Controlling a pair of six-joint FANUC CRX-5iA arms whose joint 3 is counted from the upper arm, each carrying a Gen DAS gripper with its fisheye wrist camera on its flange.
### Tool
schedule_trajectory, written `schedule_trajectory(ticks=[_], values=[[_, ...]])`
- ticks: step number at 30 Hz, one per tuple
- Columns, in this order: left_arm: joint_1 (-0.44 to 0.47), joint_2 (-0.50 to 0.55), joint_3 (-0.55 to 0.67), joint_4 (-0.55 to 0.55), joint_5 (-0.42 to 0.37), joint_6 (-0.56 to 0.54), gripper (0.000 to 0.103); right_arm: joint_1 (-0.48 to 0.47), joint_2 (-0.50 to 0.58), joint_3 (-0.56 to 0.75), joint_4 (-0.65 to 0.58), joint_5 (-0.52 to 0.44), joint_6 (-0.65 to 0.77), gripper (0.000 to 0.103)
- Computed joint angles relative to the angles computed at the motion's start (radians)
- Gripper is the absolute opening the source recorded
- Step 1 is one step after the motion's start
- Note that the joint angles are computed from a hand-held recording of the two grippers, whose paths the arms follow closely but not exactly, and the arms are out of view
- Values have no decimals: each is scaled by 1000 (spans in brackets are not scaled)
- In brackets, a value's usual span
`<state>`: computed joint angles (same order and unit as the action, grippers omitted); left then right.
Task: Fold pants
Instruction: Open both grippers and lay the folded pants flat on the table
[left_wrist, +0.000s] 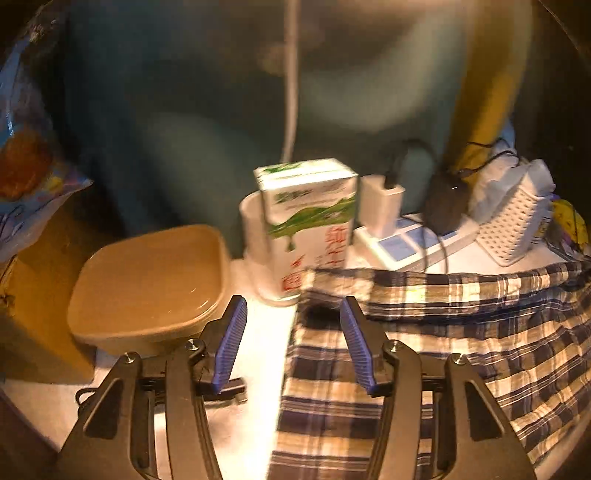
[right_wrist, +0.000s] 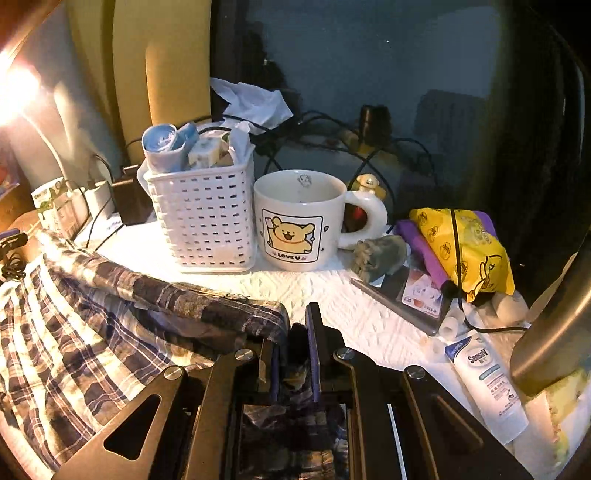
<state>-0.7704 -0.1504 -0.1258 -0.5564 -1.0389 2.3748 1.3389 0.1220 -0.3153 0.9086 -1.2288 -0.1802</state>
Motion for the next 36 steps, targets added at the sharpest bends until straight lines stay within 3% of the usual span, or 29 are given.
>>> schedule_trajectory(ticks=[2,5,7,9,14,18,24,29,34,36], values=[[4,-15,-8,15,-15,2,53,-1,14,15,-4,-15,15,13],[-19,-49,-20,19,-40,9,58,4,32,39,-19,-53,29,23],[-50,-68,-18,12,-70,23,66,12,30,40,-14,-81,10,52],[-85,-82,-15,2,-97,35,68,24,17,28,3,-100,-25,72],[-214,-110,0,-12,-160,91,68,66,-18,15,14,-170,-86,73],[-290,-97,4,21,-165,120,68,119,-43,10,-5,-218,-112,73],[-291,-102,-75,182,-35,157,68,202,-69,-8,-62,-262,-170,73],[-299,-115,-123,244,70,211,68,260,-99,-41,-121,-266,-233,73],[-235,-106,-182,350,144,206,67,295,-137,-86,-147,-214,-293,73],[-216,-92,-194,390,161,182,67,317,-150,-112,-114,-222,-376,73]])
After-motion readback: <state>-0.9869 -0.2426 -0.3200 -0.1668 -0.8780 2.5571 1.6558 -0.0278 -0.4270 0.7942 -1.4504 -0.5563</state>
